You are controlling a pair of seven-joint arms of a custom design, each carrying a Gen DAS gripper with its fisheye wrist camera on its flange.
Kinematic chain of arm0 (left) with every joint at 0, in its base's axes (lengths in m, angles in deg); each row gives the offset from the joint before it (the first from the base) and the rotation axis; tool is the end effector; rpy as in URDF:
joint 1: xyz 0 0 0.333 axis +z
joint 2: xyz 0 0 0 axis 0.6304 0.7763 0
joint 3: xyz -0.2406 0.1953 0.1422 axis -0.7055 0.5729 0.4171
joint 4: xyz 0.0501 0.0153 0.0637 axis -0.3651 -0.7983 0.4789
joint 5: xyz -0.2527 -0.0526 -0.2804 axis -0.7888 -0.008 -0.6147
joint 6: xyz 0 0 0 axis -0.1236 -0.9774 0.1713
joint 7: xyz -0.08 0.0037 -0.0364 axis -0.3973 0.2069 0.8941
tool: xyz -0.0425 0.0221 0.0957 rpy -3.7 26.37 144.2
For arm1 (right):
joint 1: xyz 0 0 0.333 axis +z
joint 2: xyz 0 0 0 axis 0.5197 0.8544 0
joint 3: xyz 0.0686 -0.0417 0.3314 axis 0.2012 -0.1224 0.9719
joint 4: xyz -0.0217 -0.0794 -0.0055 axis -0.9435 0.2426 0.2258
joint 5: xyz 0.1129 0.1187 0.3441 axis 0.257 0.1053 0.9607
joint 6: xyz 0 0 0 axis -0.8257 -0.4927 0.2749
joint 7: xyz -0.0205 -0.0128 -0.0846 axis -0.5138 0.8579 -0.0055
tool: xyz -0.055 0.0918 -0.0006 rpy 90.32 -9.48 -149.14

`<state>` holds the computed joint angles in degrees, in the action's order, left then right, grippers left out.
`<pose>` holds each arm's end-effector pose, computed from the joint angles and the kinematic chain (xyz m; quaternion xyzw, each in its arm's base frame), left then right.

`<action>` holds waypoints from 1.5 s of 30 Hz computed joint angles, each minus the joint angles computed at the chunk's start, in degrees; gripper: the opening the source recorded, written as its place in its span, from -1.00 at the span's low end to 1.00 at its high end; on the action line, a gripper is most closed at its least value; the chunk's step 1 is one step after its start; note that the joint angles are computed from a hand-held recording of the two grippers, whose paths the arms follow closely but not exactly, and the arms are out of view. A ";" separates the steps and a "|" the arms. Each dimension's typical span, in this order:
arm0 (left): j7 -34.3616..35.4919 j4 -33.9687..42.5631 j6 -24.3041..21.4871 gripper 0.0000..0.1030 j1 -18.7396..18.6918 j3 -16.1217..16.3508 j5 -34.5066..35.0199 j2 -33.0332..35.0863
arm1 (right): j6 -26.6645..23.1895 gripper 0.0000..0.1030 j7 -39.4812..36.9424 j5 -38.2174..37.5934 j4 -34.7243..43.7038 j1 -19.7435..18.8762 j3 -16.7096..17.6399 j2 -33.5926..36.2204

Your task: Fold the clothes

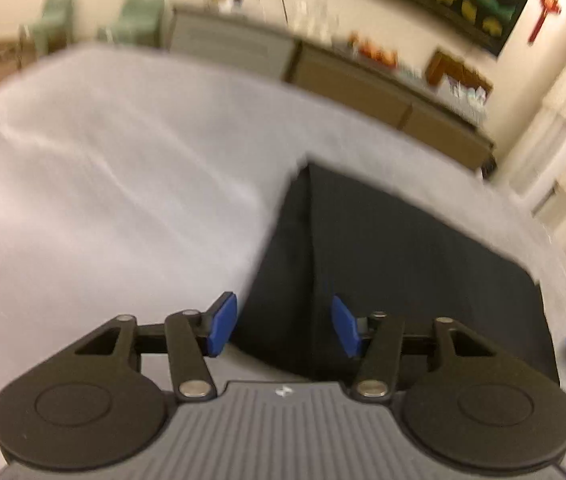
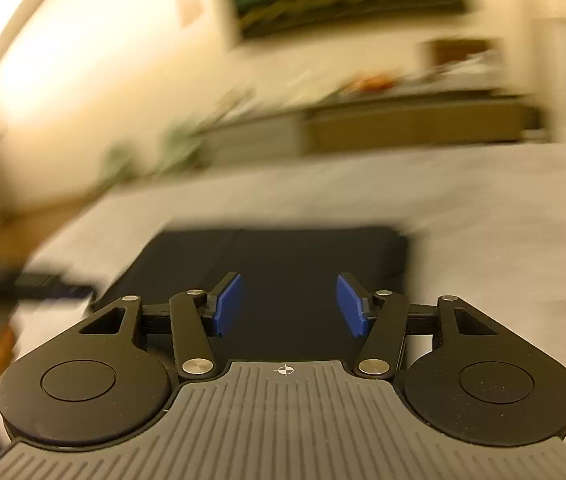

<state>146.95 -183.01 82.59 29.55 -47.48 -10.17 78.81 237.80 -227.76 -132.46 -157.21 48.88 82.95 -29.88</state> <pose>0.5978 -0.2394 0.4680 -0.5242 0.7726 -0.3542 0.0541 0.3790 0.2218 0.4372 -0.4742 0.7309 -0.3380 0.3559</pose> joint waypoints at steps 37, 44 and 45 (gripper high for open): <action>-17.40 13.02 1.83 0.16 -11.69 2.56 27.24 10.90 | 9.36 0.23 -49.96 29.30 -1.33 -10.45 -3.66 -0.52; -17.91 13.04 2.36 0.19 -12.31 3.08 28.57 11.09 | 12.84 0.22 -37.21 20.69 -0.46 -15.20 -3.51 2.20; -17.99 13.11 2.27 0.20 -12.29 3.06 28.52 11.13 | 12.57 0.28 -39.60 23.49 -0.68 -14.11 -4.81 3.28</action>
<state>128.96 -169.89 84.85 17.26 -44.41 18.35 89.94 250.37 -267.37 -108.97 -157.89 34.78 78.14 -26.59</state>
